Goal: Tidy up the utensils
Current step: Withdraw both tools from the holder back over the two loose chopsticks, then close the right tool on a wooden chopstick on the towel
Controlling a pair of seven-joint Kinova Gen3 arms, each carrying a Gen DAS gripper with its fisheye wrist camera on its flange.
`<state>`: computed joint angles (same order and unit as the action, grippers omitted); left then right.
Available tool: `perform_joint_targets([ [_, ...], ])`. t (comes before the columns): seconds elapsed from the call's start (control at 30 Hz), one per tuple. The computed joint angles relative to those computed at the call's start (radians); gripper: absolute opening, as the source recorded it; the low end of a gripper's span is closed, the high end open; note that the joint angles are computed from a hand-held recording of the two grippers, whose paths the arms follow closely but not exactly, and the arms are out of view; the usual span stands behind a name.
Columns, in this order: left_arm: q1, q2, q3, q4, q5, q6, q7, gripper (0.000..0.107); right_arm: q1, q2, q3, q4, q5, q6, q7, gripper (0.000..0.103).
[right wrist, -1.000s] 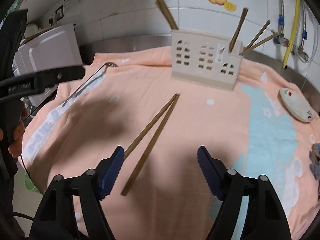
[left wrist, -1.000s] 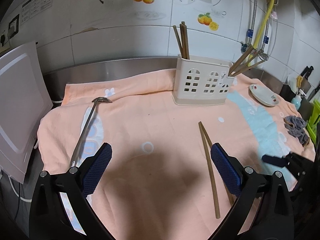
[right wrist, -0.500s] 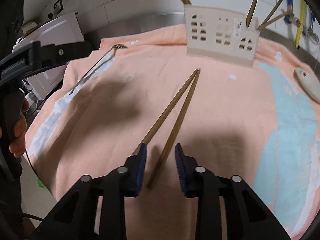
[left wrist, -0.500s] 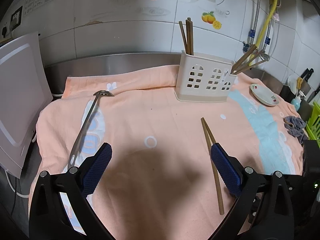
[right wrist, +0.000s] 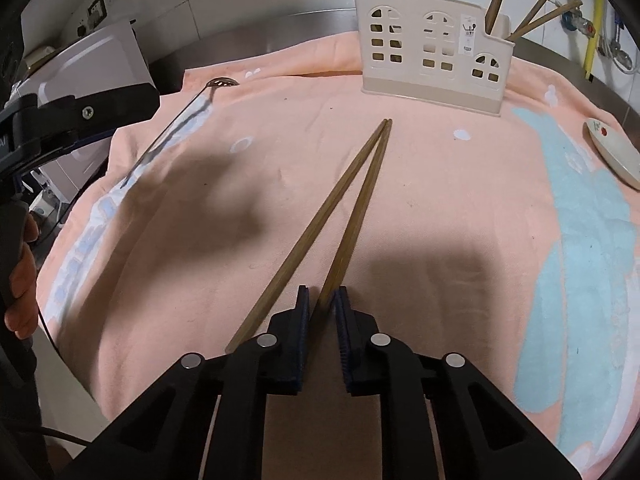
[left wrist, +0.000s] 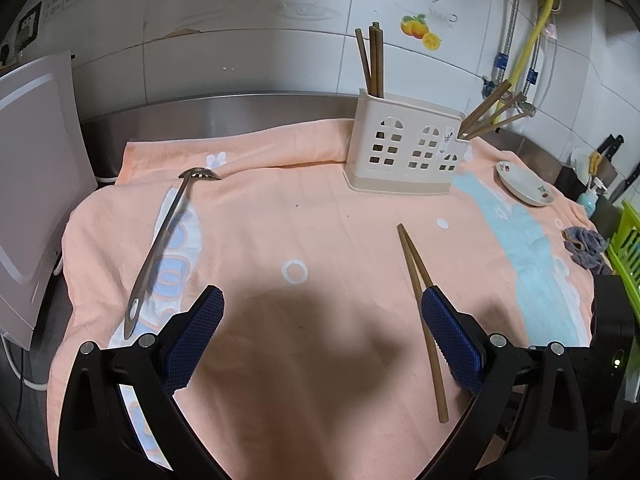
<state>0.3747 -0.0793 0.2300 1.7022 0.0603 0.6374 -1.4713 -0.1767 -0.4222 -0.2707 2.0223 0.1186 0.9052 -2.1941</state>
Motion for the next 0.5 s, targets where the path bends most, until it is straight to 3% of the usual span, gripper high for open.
perform_joint_targets([
  [0.5, 0.029, 0.009, 0.009, 0.015, 0.043, 0.023, -0.055, 0.098, 0.036, -0.076, 0.011, 0.027, 0.020, 0.011, 0.033, 0.009],
])
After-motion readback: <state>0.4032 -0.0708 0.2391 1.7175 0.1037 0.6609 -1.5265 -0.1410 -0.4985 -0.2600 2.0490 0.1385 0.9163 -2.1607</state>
